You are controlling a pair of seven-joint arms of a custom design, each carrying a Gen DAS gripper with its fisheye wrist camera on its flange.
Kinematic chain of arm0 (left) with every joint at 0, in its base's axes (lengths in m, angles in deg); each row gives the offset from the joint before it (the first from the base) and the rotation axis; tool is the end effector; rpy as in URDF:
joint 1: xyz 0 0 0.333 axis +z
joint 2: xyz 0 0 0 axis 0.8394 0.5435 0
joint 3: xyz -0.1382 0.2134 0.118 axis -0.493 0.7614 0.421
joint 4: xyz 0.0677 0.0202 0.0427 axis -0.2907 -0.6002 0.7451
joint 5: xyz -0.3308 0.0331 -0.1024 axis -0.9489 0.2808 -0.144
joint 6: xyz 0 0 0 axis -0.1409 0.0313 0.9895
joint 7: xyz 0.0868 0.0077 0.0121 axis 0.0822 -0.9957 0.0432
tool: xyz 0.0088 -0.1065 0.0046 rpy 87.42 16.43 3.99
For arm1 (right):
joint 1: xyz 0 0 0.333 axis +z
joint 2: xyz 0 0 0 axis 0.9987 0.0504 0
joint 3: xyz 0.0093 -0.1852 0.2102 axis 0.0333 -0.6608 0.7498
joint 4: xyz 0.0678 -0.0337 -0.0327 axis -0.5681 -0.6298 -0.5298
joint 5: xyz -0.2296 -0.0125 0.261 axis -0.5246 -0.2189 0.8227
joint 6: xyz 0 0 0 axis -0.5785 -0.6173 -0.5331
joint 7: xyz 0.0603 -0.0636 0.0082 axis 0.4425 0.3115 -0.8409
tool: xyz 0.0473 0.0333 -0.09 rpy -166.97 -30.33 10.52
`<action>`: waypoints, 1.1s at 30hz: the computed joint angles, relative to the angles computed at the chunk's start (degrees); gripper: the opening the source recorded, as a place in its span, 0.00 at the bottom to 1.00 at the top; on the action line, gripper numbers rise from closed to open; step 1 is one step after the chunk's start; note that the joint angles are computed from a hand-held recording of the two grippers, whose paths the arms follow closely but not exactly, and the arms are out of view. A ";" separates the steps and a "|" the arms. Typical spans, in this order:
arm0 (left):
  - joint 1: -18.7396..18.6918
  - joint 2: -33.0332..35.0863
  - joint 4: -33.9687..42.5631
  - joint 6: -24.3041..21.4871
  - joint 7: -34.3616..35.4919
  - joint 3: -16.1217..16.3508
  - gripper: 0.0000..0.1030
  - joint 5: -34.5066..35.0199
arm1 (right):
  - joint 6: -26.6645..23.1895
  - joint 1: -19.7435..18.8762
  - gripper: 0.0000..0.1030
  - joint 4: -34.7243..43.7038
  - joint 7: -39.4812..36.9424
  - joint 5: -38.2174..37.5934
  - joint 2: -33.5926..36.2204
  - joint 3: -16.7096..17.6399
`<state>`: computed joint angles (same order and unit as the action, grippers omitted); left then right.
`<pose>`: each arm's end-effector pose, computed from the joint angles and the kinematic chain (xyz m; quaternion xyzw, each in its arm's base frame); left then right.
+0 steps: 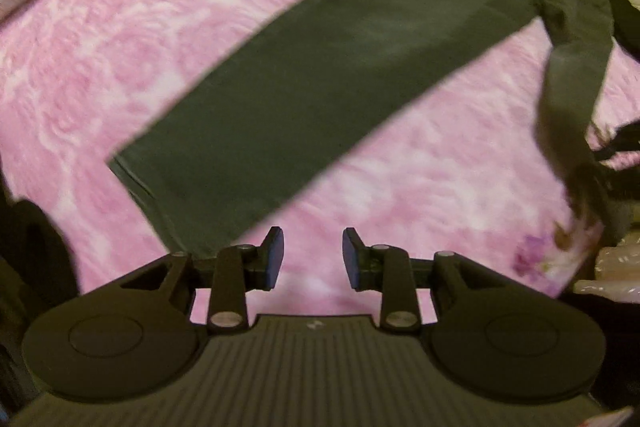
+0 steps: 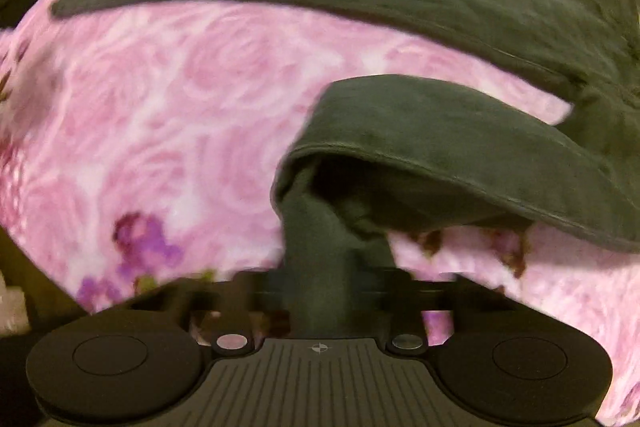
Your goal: Fold clothes
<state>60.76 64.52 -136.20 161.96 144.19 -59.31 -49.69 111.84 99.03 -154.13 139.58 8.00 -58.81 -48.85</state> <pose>0.5110 -0.0199 0.6414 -0.4935 0.8624 -0.1090 0.0298 0.4221 0.1379 0.5885 -0.8366 0.5389 -0.0199 0.0965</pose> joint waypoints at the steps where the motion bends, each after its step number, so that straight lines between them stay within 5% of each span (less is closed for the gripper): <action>1: -0.19 -2.72 -3.33 0.49 -0.79 -0.20 0.26 -0.45 | -0.70 -0.48 0.14 1.28 1.97 3.20 0.70 -1.20; 4: -1.12 -8.61 -9.07 0.08 -3.06 0.33 0.26 -2.41 | -1.73 -1.80 0.09 4.66 6.64 17.25 1.07 -5.50; 9: -3.37 -14.68 -14.02 0.56 -5.86 1.62 0.26 -5.00 | 5.16 -2.68 0.08 6.54 9.29 44.33 -0.64 -11.02; 12: -4.66 -15.74 -15.10 1.22 -7.06 1.89 0.27 -5.27 | 6.35 -4.35 0.08 4.22 9.31 49.43 -3.84 -13.62; 20: -7.31 -16.08 -18.86 2.59 -7.38 0.90 0.29 -1.85 | -10.59 -13.76 0.14 -3.55 18.42 28.61 -8.94 -15.20; 23: -8.03 -15.93 -19.98 2.97 -7.18 0.87 0.30 -2.57 | -13.90 -16.17 0.29 -5.36 18.45 25.35 -10.51 -15.45; 29: -10.19 -14.64 -22.74 7.78 -6.35 0.18 0.39 -9.24 | -15.41 -18.80 0.34 -7.41 18.68 22.52 -12.66 -14.49; 33: -13.16 -12.95 -24.13 13.43 3.12 -0.89 0.42 -12.77 | -15.61 -19.60 0.34 -6.94 18.36 20.70 -13.39 -14.31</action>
<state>47.60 51.57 -160.32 175.39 147.31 -60.20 -62.47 96.23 79.43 -161.07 157.94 28.70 -72.19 -63.17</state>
